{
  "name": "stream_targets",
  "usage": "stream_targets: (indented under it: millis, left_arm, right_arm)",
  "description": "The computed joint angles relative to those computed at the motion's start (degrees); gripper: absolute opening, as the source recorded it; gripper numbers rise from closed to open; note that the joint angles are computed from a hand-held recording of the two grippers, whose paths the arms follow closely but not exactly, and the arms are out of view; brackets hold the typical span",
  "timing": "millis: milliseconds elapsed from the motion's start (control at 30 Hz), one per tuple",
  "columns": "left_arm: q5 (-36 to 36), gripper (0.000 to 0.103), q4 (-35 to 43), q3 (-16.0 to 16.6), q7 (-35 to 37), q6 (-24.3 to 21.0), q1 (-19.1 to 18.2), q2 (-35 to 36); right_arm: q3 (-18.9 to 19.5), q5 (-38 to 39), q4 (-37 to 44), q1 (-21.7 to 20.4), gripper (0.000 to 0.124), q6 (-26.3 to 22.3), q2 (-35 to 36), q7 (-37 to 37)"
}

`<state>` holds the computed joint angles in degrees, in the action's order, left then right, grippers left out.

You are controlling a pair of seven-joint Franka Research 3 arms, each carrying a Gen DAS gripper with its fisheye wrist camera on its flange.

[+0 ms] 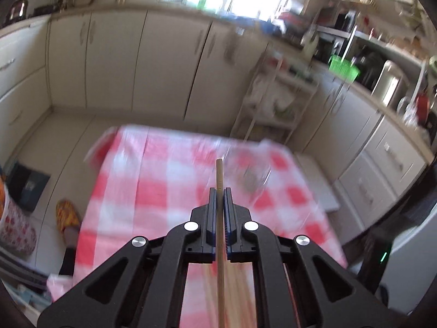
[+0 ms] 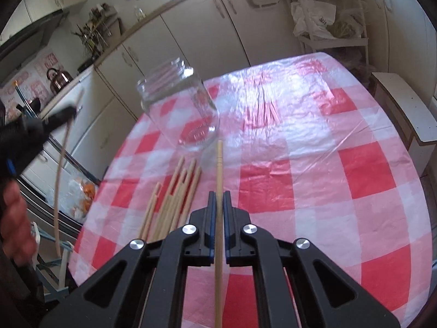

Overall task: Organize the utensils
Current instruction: 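Lift the stick with the left gripper, lower it into the glass jar, open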

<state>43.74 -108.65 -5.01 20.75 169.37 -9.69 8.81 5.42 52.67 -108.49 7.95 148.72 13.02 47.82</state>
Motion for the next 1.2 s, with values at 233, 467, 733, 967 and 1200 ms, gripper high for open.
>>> stream_targets:
  millis: [233,467,733,967,1200]
  left_arm:
    - [33.60,0.005,20.54,9.97,-32.37,3.85,-6.62,9.12]
    - [40.39,0.005,37.19,10.35,-39.86,-2.67,-7.24,20.63]
    - [40.05,0.005,38.14,14.10,-39.84,-3.28,-9.42,23.00]
    - [47.06,0.005,30.76,11.11,-43.00,-3.65,-8.59,16.61]
    - [50.29,0.005,24.95,6.45,-42.87,-5.17,-5.88,10.75]
  right_arm:
    - [0.90,8.75,-0.29,-0.94,0.006,0.78,-0.05,-6.83]
    - [0.63,10.63,-0.22,-1.02,0.006,0.87,0.57,-7.47]
    - [0.58,11.15,0.55,-1.36,0.006,-0.11,1.73,-6.85]
    - [0.79,11.47,0.55,-1.48,0.006,0.21,1.81,-6.89]
    - [0.74,11.63,0.17,-1.45,0.006,0.54,1.46,-7.02]
